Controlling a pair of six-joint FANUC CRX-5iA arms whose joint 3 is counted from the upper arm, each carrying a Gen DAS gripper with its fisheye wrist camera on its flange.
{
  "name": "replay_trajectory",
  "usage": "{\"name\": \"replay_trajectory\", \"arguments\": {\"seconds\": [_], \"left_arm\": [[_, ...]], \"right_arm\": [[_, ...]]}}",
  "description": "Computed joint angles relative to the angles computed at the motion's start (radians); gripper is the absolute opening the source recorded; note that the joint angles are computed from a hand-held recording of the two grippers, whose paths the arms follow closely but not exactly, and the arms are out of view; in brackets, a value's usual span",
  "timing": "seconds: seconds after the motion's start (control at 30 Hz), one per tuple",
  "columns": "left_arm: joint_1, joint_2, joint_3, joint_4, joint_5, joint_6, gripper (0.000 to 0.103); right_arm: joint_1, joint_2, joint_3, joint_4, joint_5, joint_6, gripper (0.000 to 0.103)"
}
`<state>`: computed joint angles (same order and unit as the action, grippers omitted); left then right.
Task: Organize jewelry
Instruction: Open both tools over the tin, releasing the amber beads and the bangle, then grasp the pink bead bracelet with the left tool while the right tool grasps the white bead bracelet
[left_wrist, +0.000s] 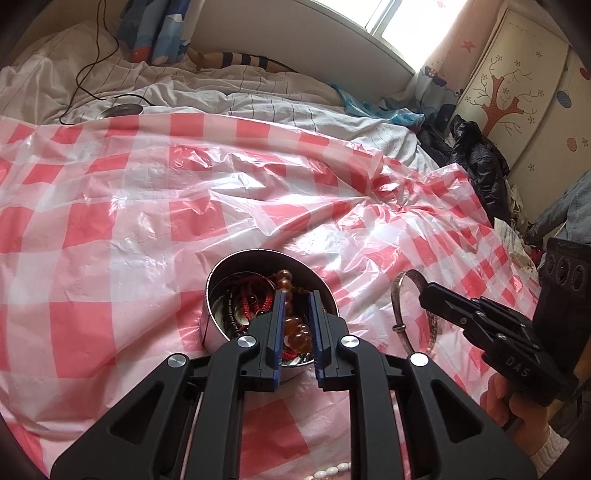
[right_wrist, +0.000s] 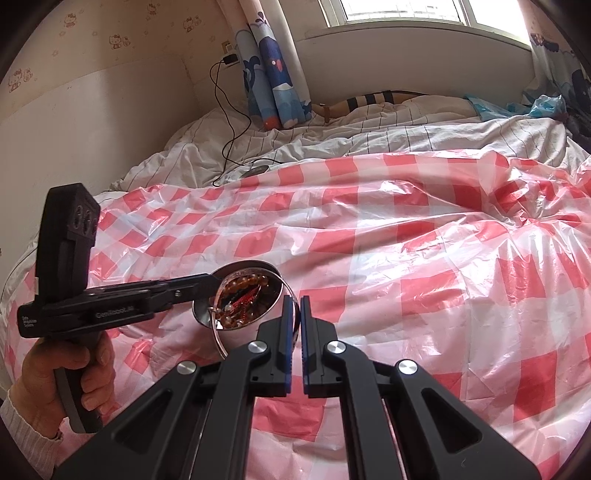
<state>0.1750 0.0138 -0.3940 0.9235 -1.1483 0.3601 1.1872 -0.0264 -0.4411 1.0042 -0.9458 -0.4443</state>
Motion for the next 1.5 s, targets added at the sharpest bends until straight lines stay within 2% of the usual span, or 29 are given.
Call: {"name": "replay_trajectory", "arguments": {"seconds": [0.03, 0.2, 0.3, 0.43, 0.6, 0.73, 0.83, 0.87, 0.93, 0.97, 1.0, 1.1, 1.17, 1.23, 1.37, 1.43, 1.5], "left_arm": [[0.017, -0.013, -0.005, 0.003, -0.011, 0.0, 0.023], [0.128, -0.085, -0.082, 0.03, -0.075, -0.027, 0.039], [0.175, -0.096, -0.113, 0.032, -0.089, -0.031, 0.04], [0.189, -0.096, -0.11, 0.034, -0.078, -0.043, 0.04], [0.211, -0.105, -0.104, 0.06, -0.082, -0.066, 0.046], [0.219, -0.097, -0.095, 0.068, -0.097, -0.058, 0.047], [0.215, -0.106, -0.098, 0.063, -0.086, -0.065, 0.047], [0.215, -0.107, -0.098, 0.061, -0.085, -0.069, 0.047], [0.213, -0.113, -0.102, 0.056, -0.082, -0.073, 0.049], [0.211, -0.115, -0.103, 0.051, -0.08, -0.073, 0.049], [0.209, -0.116, -0.103, 0.045, -0.08, -0.072, 0.05], [0.199, -0.123, -0.105, 0.021, -0.078, -0.076, 0.051], [0.192, -0.132, -0.108, 0.002, -0.077, -0.087, 0.051], [0.191, -0.14, -0.106, -0.023, -0.076, -0.081, 0.051], [0.245, -0.15, -0.131, -0.041, -0.176, -0.101, 0.054], [0.258, -0.146, -0.139, -0.081, -0.194, -0.112, 0.054], [0.243, -0.136, -0.122, -0.133, -0.186, -0.105, 0.054]], "right_arm": [[-0.001, -0.001, -0.002, 0.001, 0.003, -0.003, 0.004], [-0.002, 0.011, 0.015, -0.009, -0.003, 0.017, 0.004], [-0.005, 0.043, 0.052, -0.034, -0.011, 0.061, 0.004], [-0.044, 0.114, 0.135, -0.067, 0.0, 0.136, 0.004], [-0.085, 0.234, 0.287, -0.184, -0.02, 0.311, 0.004], [-0.101, 0.295, 0.361, -0.277, -0.054, 0.404, 0.005], [-0.088, 0.272, 0.311, -0.203, -0.044, 0.327, 0.006], [-0.077, 0.258, 0.293, -0.173, -0.053, 0.298, 0.01], [-0.042, 0.226, 0.257, -0.123, -0.093, 0.25, 0.031], [-0.02, 0.212, 0.244, -0.106, -0.123, 0.234, 0.047], [0.004, 0.196, 0.229, -0.098, -0.144, 0.228, 0.051], [0.077, 0.143, 0.183, -0.134, -0.169, 0.243, 0.052], [0.115, 0.101, 0.139, -0.172, -0.148, 0.226, 0.054], [0.137, 0.044, 0.07, -0.178, -0.099, 0.149, 0.054], [0.107, -0.043, -0.032, -0.127, 0.041, -0.027, 0.054], [0.098, -0.042, -0.032, -0.119, 0.072, -0.024, 0.054], [0.093, -0.026, -0.007, -0.169, 0.107, 0.055, 0.054]]}}
